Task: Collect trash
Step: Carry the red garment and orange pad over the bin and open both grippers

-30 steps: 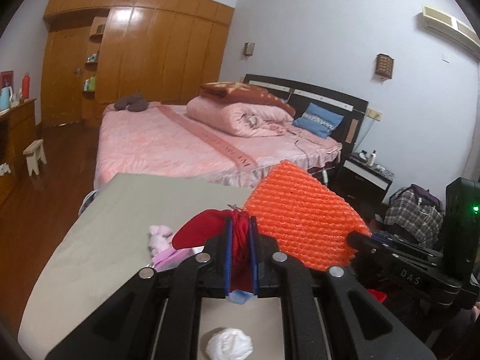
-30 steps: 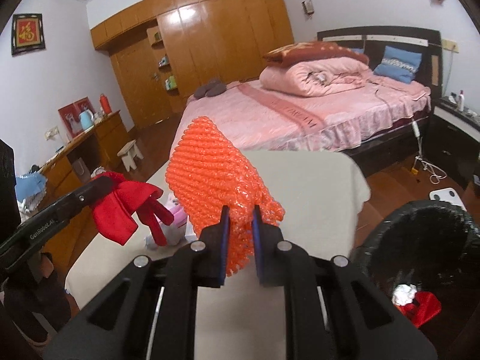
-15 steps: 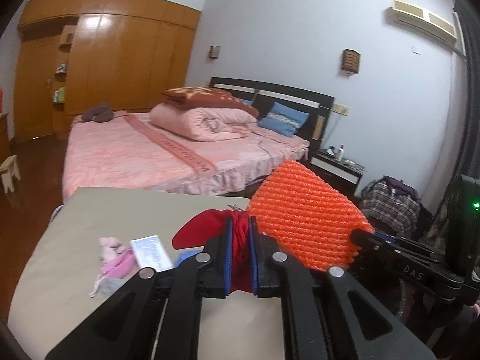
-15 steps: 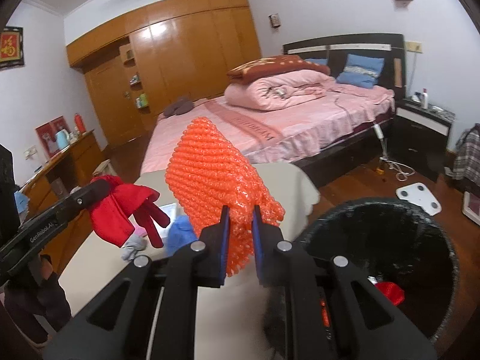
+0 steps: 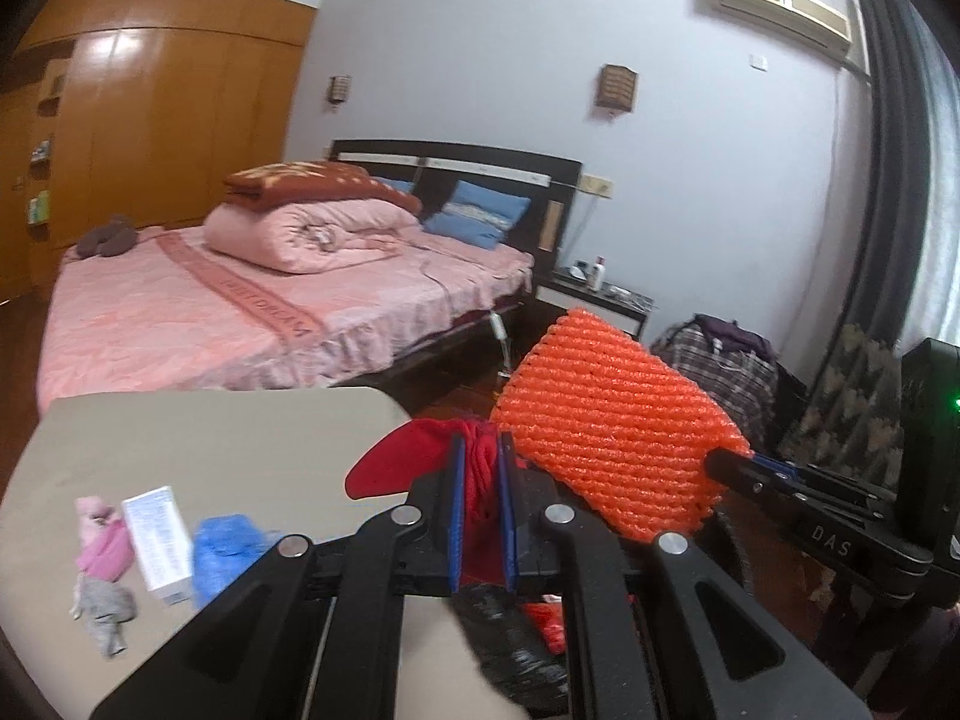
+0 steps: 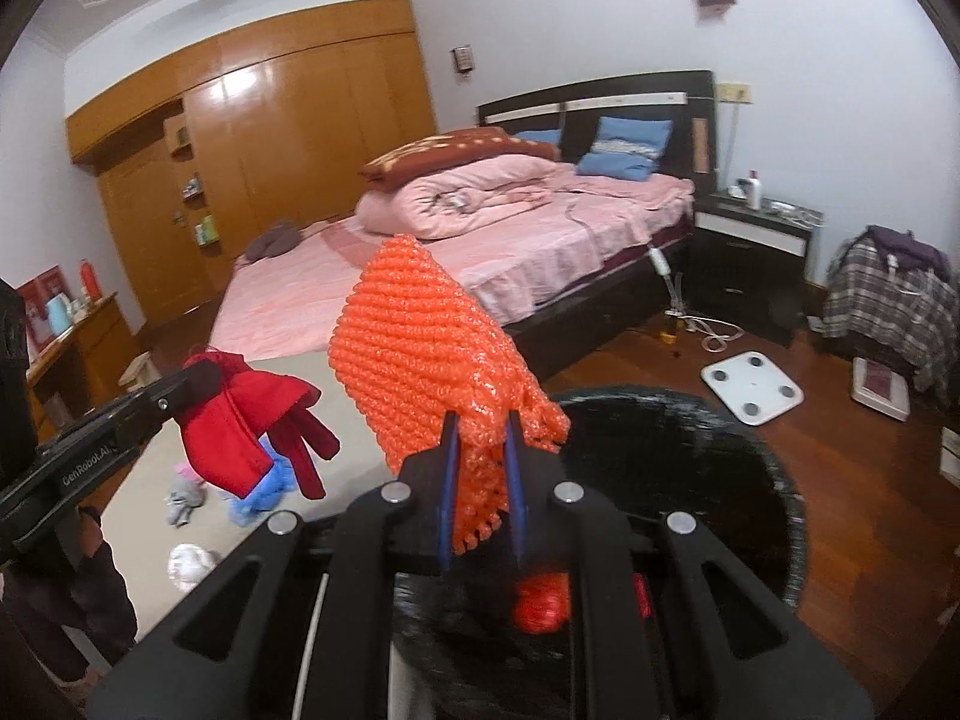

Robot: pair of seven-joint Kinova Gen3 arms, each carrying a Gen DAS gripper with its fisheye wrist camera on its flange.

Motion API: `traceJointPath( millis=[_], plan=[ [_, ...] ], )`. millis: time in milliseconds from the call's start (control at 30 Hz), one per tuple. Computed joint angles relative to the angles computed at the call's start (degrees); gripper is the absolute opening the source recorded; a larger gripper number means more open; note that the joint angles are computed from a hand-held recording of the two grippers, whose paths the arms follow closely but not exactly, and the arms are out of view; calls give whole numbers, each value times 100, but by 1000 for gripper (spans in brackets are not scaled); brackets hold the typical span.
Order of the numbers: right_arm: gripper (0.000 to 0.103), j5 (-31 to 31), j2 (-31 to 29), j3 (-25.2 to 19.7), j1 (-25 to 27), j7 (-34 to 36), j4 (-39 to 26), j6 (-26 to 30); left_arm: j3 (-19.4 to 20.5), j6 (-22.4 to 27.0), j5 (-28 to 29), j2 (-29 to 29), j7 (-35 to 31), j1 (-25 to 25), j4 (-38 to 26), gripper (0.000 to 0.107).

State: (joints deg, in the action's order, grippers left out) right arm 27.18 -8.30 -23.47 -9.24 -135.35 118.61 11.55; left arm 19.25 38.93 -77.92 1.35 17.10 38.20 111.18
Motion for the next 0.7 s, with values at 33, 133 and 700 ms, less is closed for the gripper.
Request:
traceJointPath(
  millis=[33,133,700],
  plan=[
    [14,17,-14,22,43,-15,34,-6,6,-58,-33,88,-42,2,-81,10],
    [14,54,-91,84,238,-53,177,2,-66,-250,-52,351,-221,66,-341,10],
    [19,960,-85,-416,1430,-1136,722,128,-812,-1174,1120,1448,-1969,620,-1522,24]
  ],
)
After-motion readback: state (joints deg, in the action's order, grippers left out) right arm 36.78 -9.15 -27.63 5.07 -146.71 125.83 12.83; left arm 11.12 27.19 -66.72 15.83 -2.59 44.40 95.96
